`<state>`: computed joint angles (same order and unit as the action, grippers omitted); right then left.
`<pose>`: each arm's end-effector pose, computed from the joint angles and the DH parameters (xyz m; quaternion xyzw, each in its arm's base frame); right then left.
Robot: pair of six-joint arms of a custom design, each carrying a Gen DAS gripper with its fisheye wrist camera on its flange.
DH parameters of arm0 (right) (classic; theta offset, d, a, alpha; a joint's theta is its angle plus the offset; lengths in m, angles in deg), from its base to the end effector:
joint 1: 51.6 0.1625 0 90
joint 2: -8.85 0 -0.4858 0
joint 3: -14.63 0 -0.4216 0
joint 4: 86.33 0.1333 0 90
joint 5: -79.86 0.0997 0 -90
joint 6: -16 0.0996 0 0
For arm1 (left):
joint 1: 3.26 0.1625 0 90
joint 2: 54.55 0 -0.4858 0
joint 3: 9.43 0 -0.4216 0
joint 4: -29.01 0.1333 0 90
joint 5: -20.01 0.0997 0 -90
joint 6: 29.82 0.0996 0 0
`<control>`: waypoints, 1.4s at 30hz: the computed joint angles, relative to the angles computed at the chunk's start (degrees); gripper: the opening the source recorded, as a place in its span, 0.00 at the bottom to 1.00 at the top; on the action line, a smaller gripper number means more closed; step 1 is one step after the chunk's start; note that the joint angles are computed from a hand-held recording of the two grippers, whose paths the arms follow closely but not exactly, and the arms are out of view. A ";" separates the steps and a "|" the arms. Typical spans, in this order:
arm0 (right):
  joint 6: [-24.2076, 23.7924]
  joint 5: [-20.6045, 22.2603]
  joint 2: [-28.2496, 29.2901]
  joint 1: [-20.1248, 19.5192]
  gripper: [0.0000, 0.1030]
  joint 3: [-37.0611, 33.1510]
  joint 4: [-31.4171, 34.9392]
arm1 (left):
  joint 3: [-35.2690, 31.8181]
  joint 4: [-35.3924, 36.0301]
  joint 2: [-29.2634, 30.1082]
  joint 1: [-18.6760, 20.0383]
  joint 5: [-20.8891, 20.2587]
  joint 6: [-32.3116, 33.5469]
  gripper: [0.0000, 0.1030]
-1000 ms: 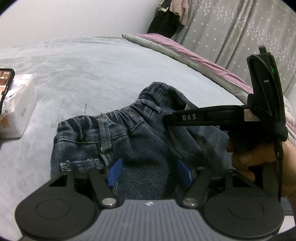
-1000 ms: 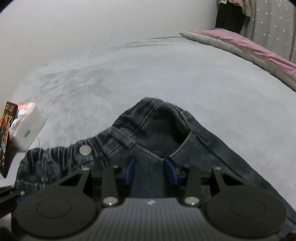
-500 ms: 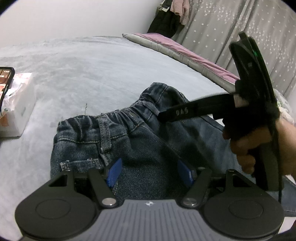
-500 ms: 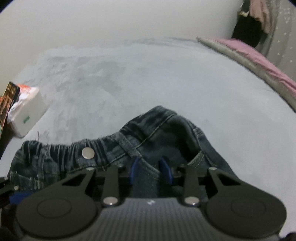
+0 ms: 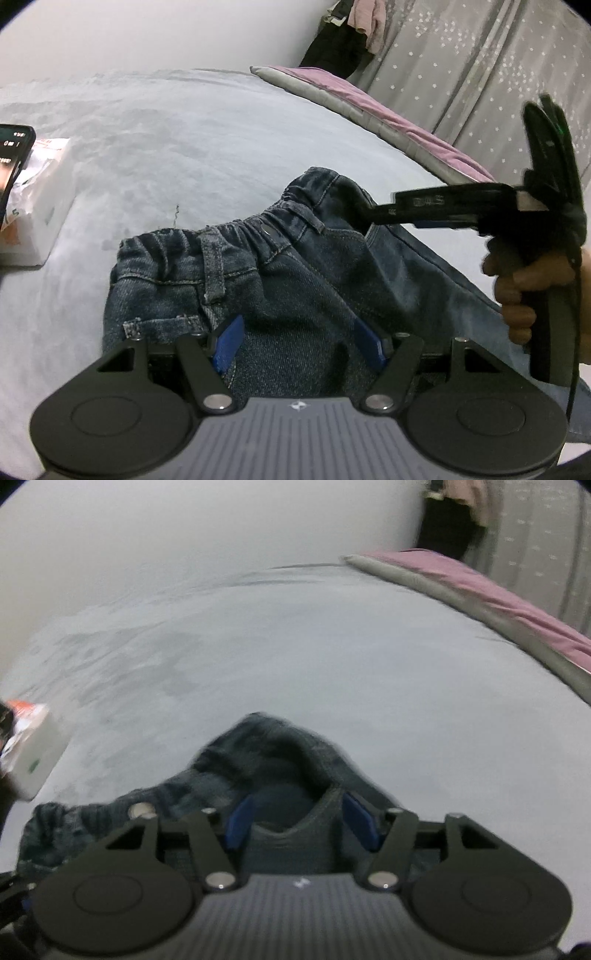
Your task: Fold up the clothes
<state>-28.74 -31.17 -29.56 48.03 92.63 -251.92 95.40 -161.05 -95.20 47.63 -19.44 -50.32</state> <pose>0.2368 -0.8127 0.1790 0.3770 -0.8576 0.2373 0.2571 -0.2596 -0.6525 0.1066 0.0093 0.8702 -0.4436 0.2140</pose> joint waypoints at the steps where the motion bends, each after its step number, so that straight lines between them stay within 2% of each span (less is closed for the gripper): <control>1: 0.61 -0.41 -0.14 -0.17 0.57 -0.20 -0.44 | 0.01 -0.02 -0.04 0.02 -0.09 -0.14 0.65; 5: 2.29 -1.56 -0.79 -0.99 0.60 -0.75 -1.45 | -0.02 -0.63 0.01 -0.04 0.22 -0.13 0.64; 9: 1.33 -3.33 -1.01 -1.72 0.66 -0.99 -2.01 | -0.25 -0.70 0.11 0.01 0.49 -0.02 0.64; 17: -0.36 -9.65 0.65 -2.72 0.65 -2.67 -2.32 | -0.31 -0.15 0.05 0.11 0.52 0.06 0.64; 22: 2.01 -8.86 0.83 -3.59 0.65 -2.52 -1.85 | -0.38 0.44 -0.08 0.20 0.52 -0.03 0.64; 24: 3.11 -8.28 0.69 -3.73 0.59 -2.50 -1.05 | -0.49 0.80 -0.10 0.22 0.59 -0.10 0.64; 27: 4.15 -7.34 0.11 -3.81 0.43 -2.13 0.16 | -0.62 1.32 -0.20 0.29 0.53 -0.46 0.64; 31: 3.62 -8.66 -0.26 -3.36 0.23 -1.40 -1.50 | -0.82 2.38 -0.52 0.50 0.09 -1.32 0.64; 35: 3.55 -8.65 -1.80 -2.85 0.16 0.92 -3.94 | -1.36 5.02 -0.82 0.54 0.14 -1.79 0.64; 42: 1.10 -9.29 -5.27 -0.63 0.15 5.15 -6.02 | -1.17 8.55 -2.13 0.46 -0.82 -5.24 0.64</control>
